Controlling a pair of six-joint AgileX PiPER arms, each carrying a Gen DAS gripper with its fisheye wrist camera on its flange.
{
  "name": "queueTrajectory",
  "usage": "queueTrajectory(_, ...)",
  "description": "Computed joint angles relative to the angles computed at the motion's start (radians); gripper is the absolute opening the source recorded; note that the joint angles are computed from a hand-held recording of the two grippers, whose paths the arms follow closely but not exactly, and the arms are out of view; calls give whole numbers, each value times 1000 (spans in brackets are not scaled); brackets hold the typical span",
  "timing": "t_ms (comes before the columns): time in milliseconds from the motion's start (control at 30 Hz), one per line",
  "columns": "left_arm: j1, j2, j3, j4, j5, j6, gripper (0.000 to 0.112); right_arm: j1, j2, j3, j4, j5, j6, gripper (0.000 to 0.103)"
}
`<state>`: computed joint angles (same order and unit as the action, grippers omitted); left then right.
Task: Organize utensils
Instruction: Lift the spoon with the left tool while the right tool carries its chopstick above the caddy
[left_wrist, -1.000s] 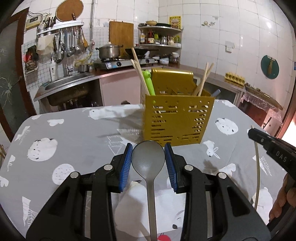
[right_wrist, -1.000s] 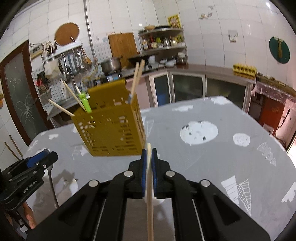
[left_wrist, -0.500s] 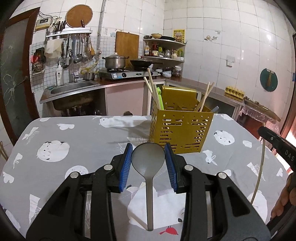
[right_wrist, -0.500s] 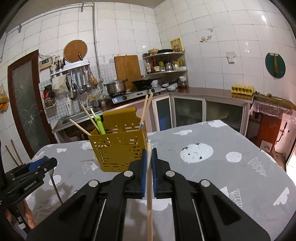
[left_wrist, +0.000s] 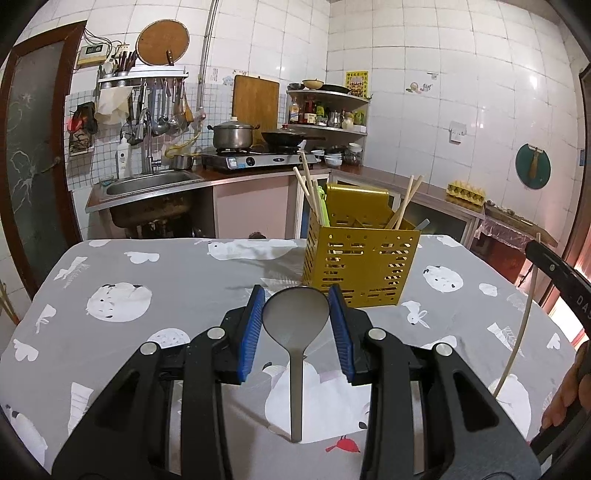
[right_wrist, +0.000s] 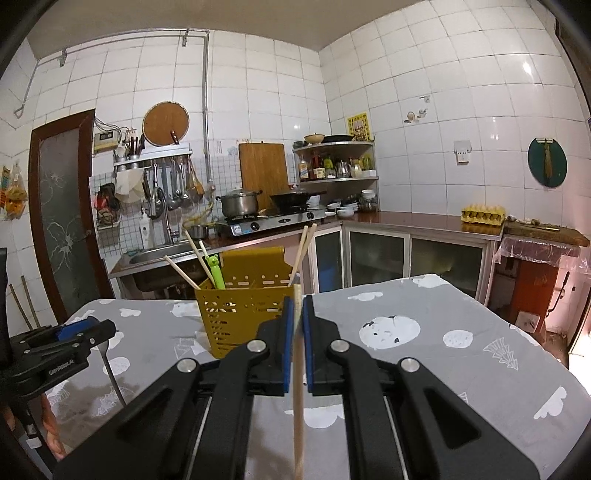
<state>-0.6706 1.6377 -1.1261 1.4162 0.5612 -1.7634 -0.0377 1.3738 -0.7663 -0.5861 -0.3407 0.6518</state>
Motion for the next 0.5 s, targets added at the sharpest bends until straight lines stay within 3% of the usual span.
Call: queueTrajectory(500, -1, -20, -81, -35, 5, 86, 34, 0, 37, -105, -58, 15, 83, 6)
